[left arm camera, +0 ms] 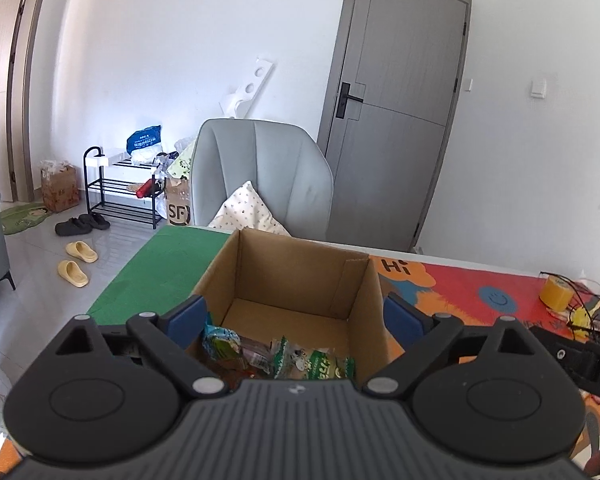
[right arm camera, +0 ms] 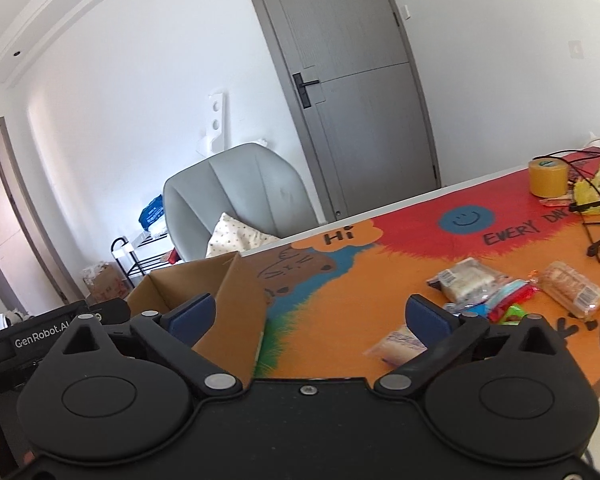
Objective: Organize snacks
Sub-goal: 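Move both tools back from the box toward the remaining snacks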
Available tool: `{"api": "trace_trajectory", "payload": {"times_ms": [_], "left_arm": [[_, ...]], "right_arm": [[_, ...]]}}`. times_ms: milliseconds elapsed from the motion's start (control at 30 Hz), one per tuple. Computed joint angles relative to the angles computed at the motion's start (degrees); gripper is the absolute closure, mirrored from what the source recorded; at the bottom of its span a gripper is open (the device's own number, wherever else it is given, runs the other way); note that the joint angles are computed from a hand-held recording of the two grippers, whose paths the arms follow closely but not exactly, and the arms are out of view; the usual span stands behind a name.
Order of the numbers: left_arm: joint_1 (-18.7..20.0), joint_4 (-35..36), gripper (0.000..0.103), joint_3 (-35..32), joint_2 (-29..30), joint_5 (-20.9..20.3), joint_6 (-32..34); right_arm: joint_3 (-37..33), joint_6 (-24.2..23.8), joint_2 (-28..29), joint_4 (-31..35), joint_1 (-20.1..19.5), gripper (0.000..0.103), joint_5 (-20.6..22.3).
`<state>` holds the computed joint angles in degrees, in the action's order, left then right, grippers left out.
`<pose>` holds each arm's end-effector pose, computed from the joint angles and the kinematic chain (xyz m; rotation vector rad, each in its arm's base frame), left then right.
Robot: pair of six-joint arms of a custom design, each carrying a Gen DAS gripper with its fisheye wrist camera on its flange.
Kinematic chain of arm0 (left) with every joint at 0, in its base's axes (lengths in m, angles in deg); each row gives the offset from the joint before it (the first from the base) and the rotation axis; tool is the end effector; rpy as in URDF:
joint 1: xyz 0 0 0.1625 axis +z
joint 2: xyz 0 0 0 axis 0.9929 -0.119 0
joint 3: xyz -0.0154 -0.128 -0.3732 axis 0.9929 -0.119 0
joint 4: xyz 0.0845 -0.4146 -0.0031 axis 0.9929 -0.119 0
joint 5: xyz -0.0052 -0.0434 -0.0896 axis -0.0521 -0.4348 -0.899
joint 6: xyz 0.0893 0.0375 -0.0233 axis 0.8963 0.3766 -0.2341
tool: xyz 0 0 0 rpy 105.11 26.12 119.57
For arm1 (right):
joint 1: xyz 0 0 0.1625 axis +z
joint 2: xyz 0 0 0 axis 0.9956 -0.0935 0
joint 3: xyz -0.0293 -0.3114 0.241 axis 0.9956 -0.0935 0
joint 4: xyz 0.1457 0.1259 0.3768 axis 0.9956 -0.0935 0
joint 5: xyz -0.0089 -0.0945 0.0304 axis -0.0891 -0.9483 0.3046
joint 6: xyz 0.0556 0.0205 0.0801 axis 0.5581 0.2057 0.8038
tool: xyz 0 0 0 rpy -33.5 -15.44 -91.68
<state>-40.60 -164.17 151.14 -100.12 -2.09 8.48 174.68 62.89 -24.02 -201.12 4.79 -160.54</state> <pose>-0.3718 -0.6340 0.0794 0.4718 2.1942 -1.3524 0.1046 -0.6216 0.3061 0.2706 -2.2848 1.4673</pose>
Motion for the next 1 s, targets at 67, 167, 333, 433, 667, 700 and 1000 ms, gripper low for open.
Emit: {"api": "trace_trajectory", "payload": {"times_ms": [67,167,333,433,667,700,1000], "left_arm": [[-0.4,0.1,0.009,0.3,0.3,-0.1,0.3],[-1.2,0.5,0.009,0.0,1.2,0.5,1.4],[-1.9,1.6,0.009,-0.2,1.9,-1.7,1.2],[-2.3,2.1,0.009,-0.6,2.5,-2.4,1.3],[-3.1,4.0,0.009,-1.9,4.2,-4.1,1.1],[-3.2,4.3,0.009,-2.1,4.5,-4.4,1.2],[-3.9,7.8,0.009,-4.7,7.3,-4.8,0.3]], "right_arm": [[0.7,-0.2,-0.6,-0.6,-0.3,0.000,-1.1],[1.7,-0.6,-1.7,-1.4,-0.8,0.000,-2.0],[3.1,-0.4,-3.2,-2.7,-1.5,0.000,-3.4],[3.9,-0.8,-3.8,-4.0,-2.0,0.000,-4.2],[5.9,0.2,-6.2,-5.2,-4.1,0.000,-4.4],[6.1,0.4,-6.5,-5.3,-4.4,0.000,-4.3],[7.8,1.9,-8.9,-5.9,-7.2,0.000,-3.9]]}}
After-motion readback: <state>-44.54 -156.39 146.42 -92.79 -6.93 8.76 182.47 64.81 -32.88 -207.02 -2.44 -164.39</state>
